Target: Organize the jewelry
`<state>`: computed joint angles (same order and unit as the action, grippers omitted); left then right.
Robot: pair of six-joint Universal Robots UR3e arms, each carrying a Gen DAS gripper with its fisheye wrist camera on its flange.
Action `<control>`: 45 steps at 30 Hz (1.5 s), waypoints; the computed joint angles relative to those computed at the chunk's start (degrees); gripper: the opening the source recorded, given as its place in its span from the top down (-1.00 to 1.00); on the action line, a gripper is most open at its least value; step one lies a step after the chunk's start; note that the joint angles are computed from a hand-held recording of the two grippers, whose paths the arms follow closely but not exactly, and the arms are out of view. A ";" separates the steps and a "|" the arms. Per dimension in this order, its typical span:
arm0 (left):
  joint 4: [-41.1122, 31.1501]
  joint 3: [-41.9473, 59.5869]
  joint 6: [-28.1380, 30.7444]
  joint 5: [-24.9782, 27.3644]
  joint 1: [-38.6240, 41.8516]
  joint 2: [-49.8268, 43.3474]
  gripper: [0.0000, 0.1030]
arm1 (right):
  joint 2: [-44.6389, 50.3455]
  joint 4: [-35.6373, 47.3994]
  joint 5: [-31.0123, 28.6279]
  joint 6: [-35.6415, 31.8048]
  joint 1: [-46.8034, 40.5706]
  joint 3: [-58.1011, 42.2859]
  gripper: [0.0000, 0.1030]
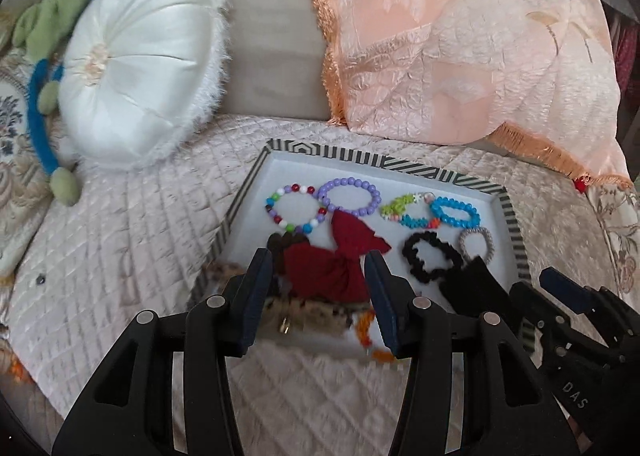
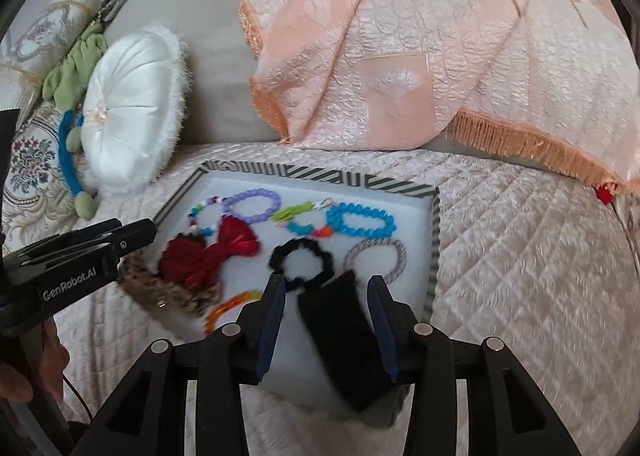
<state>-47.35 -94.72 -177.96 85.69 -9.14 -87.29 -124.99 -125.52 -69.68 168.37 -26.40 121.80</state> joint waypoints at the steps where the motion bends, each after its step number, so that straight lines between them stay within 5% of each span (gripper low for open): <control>1: 0.17 -1.51 0.14 -0.01 0.15 1.68 0.07 | -0.92 0.67 0.00 0.37 0.15 0.10 0.05; 3: 0.39 -4.15 0.54 0.26 0.39 4.69 0.07 | -3.77 2.09 0.16 1.34 0.30 0.94 -0.07; 19: -1.74 -11.87 1.62 -0.70 3.72 17.85 0.07 | -10.00 5.42 -4.44 8.85 7.91 -0.42 -0.11; 45: -2.09 -13.30 1.83 -0.26 4.07 20.58 0.07 | -12.10 7.75 -5.93 9.36 9.35 -0.82 -0.25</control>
<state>-49.44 -108.03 -176.13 85.44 -5.07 -66.71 -137.08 -117.77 -75.61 177.73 -17.05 120.99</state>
